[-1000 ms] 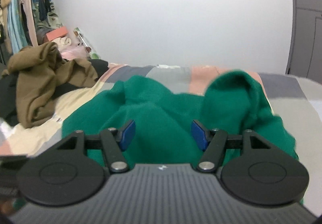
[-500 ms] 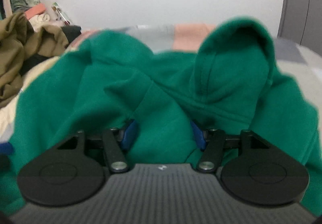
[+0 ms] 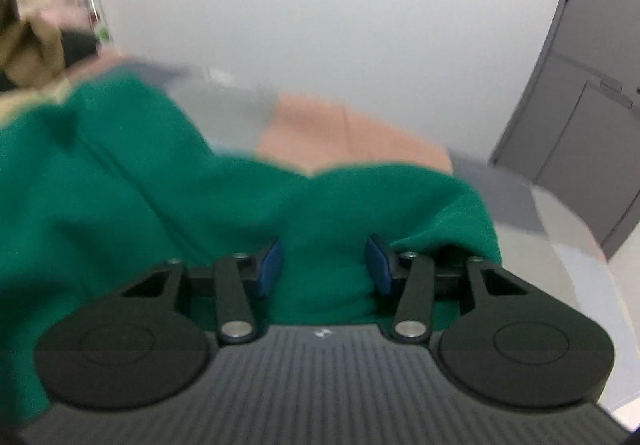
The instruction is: Fold large clothes
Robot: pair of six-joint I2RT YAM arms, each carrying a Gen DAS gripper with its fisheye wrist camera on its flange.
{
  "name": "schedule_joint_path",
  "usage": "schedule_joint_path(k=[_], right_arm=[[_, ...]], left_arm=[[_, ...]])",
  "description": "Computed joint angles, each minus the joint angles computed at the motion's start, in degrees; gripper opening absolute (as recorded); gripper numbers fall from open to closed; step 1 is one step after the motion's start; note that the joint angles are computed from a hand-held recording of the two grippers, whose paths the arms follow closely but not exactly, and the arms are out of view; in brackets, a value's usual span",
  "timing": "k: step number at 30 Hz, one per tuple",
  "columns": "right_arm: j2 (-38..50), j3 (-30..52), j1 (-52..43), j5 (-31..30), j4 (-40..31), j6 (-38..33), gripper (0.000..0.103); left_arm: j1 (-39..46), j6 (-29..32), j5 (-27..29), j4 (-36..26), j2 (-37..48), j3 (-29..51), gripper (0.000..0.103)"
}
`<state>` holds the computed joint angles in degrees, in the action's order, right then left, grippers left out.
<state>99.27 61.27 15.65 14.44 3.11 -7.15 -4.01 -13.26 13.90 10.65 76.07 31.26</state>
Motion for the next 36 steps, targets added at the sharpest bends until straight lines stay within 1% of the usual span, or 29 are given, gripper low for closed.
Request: schedule_joint_path(k=[4,7,11,12,15,17,20,23,25,26,27,29,30,32,33,34,36], right_arm=[[1.11,-2.58,-1.12,-1.82,3.04,2.01,0.048],[-0.05,-2.17,-2.1,-3.81,1.2,3.36,0.048],[-7.13,-5.76,-5.62,-10.86,-1.55,6.33,0.048],[-10.09,-7.05,-6.15,-12.1,-2.86,6.7,0.05],[-18.58,-11.22,-6.14,-13.32,-6.28,8.01,0.05],[-25.39,-13.58,-7.35,-15.21,-11.46,8.57,0.05],[-36.62,-16.48,-10.73,-19.0,-21.71,8.86,0.05],[-45.82,-17.57,-15.14,-22.64,-32.36,8.3,0.05],[-50.75,-17.85,-18.9,-25.61,-39.15,7.49,0.05],[-52.62,-17.76,-21.02,-27.31,-42.39,6.8,0.05],[-53.66,-18.07,-22.26,-28.25,-44.16,6.6,0.05],[-56.6,-18.33,-26.78,-31.99,-49.16,4.31,0.05],[-57.66,-18.71,-28.39,-33.51,-50.97,3.49,0.05],[-58.92,-19.18,-32.05,-36.13,-54.39,1.55,0.05],[-59.5,-19.54,-33.55,-37.01,-55.51,0.63,0.053],[-59.85,-20.01,-34.73,-37.6,-56.34,-0.34,0.056],[-60.18,-20.72,-37.87,-39.33,-58.66,-2.91,0.068]], left_arm=[[0.03,0.66,-0.81,-0.12,1.94,0.55,0.063],[0.07,0.6,-0.68,0.6,3.78,0.99,0.063],[0.23,0.46,-0.46,0.63,4.09,1.32,0.063],[0.3,0.43,-0.42,0.48,3.83,1.25,0.063],[0.29,0.47,-0.94,-0.46,2.05,0.47,0.063],[-0.09,0.8,-2.02,-1.55,0.09,-0.15,0.063],[-0.83,1.79,-3.57,-4.42,-4.53,-1.47,0.063],[-1.25,2.29,-4.26,-9.2,-11.09,-3.07,0.063],[-1.63,2.12,-4.88,-13.77,-15.95,-3.7,0.064],[-1.67,1.8,-4.77,-16.42,-18.26,-3.73,0.067],[-1.1,1.0,-3.31,-19.1,-20.0,-3.53,0.07],[1.27,-0.82,1.96,-23.61,-21.07,-2.68,0.071],[1.57,-1.19,2.54,-25.34,-21.13,-2.25,0.071],[1.43,-2.32,0.62,-27.83,-21.89,-2.09,0.071],[1.32,-2.83,-0.24,-28.91,-22.24,-2.04,0.071],[1.59,-2.93,-0.72,-30.08,-22.39,-1.86,0.071],[1.83,-2.94,-1.98,-32.16,-23.46,-1.71,0.072]])
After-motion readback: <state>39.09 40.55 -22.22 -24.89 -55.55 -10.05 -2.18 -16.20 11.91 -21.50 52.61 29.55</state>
